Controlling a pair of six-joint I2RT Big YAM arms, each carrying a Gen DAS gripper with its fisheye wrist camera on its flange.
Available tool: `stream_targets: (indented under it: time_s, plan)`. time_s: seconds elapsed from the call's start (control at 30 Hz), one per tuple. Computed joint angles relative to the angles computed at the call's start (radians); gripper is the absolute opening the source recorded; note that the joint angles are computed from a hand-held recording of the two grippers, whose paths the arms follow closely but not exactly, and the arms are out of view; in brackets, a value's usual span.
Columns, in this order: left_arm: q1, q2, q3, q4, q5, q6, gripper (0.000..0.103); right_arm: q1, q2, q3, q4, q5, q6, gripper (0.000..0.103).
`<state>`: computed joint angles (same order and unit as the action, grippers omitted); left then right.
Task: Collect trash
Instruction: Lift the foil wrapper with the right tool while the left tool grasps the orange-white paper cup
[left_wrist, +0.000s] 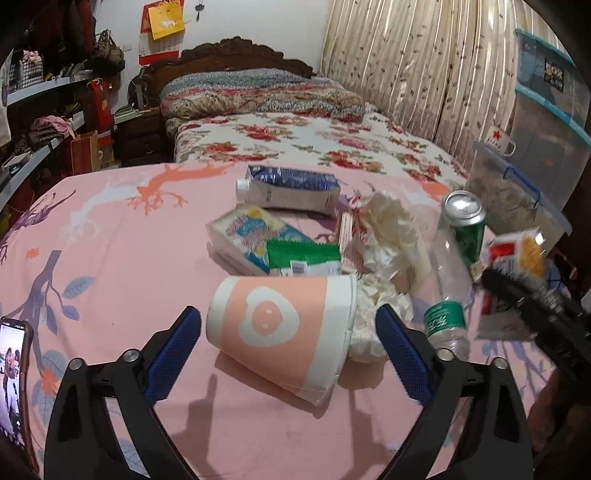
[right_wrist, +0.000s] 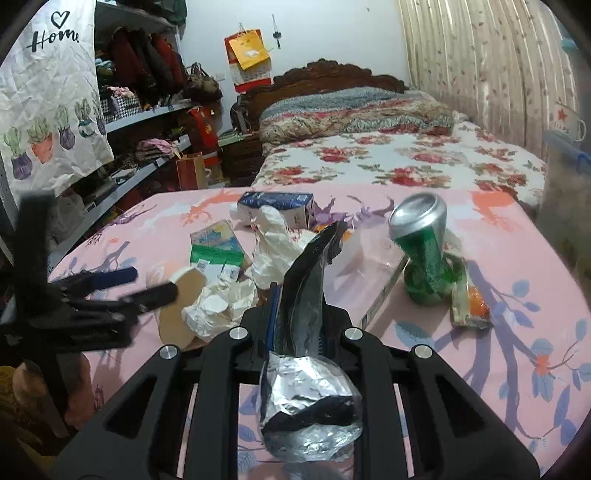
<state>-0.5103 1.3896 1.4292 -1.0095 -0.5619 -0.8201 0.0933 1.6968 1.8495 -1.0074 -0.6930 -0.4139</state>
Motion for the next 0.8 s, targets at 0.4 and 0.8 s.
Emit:
stream_targets:
  time_s: [0.4,0.8]
  plan:
    - [-0.014,-0.013,-0.032,-0.090,-0.085,-0.042,0.084,-0.020,0.013,0.004,-0.021,0.008,0.039,0.019]
    - [-0.025,-0.117,-0.102,-0.167,-0.169,-0.160,0.002,-0.024,-0.018,-0.023,0.013,-0.015,0.043,0.019]
